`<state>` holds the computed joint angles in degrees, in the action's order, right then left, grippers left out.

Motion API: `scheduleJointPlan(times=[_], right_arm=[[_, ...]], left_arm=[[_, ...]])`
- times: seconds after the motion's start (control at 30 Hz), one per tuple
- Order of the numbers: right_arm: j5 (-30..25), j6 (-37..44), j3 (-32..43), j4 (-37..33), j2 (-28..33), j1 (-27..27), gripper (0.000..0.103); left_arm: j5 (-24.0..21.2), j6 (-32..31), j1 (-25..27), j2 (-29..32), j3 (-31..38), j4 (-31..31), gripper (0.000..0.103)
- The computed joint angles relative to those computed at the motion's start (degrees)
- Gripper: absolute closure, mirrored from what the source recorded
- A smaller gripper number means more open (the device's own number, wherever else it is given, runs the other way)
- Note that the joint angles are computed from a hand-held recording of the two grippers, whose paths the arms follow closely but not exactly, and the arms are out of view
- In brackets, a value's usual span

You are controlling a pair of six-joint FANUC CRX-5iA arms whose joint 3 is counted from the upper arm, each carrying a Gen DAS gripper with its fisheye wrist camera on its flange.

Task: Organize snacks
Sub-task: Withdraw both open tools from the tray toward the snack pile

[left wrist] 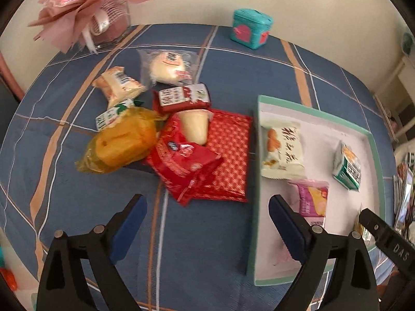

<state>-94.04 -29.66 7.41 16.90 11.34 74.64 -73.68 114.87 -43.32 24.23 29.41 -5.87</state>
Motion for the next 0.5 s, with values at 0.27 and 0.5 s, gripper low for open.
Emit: scheduleJointPlan(times=[0.27, 0.5], right_arm=[[1.08, 7.06, 6.26, 4.68, 5.94, -0.64, 0.000], [3.36, 9.94, 10.52, 8.39, 10.17, -0.90, 0.000]], left_arm=[[0.73, 0.75, 1.97, -1.05, -1.83, 0.84, 0.008], [1.65, 3.02, 4.36, -2.67, -4.38, 1.51, 0.007]])
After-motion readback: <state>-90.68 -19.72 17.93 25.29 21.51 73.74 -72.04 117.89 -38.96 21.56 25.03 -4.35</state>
